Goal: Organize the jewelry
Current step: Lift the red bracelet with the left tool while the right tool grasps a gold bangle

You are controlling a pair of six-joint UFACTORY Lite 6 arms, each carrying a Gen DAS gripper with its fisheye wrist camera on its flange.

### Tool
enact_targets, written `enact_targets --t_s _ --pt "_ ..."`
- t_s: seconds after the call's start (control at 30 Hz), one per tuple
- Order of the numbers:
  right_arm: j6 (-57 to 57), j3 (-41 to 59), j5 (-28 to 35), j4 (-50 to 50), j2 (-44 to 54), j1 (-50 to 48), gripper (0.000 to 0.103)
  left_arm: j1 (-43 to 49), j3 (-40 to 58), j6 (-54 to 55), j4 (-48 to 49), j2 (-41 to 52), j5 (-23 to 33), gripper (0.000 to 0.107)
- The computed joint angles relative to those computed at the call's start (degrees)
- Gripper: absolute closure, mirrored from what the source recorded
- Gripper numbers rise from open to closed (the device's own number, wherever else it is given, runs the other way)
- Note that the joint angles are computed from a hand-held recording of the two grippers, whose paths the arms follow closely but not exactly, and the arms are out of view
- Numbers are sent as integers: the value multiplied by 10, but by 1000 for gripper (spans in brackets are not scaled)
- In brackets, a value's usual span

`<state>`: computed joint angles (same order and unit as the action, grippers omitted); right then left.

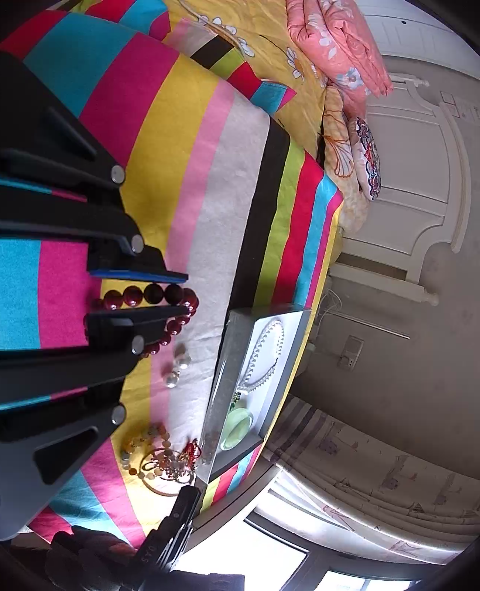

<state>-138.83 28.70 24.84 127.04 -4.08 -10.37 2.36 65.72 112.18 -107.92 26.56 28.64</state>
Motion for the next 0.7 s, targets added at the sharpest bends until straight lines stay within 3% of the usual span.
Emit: enact_targets --t_s 0.07,0.13,0.3,0.4,0.6,0.7 --pt "42 0 -45 -47 -10 4 86 0 0 -2 2 1 -2 96" --pt "-7 -27 -75 -5 -29 11 86 -2 0 -4 3 0 -3 96" --pt "73 -56 -31 -103 -23 -46 86 -6 -1 -29 21 -8 -10 96" --pt "168 -30 14 -185 16 -77 86 0 -18 -60 36 -29 40 96" --pt "196 -44 29 -183 -14 -75 86 -22 -83 -25 7 -122 52 96" --pt "238 -51 68 -225 -36 -101 85 -20 -105 -22 5 -153 58 96"
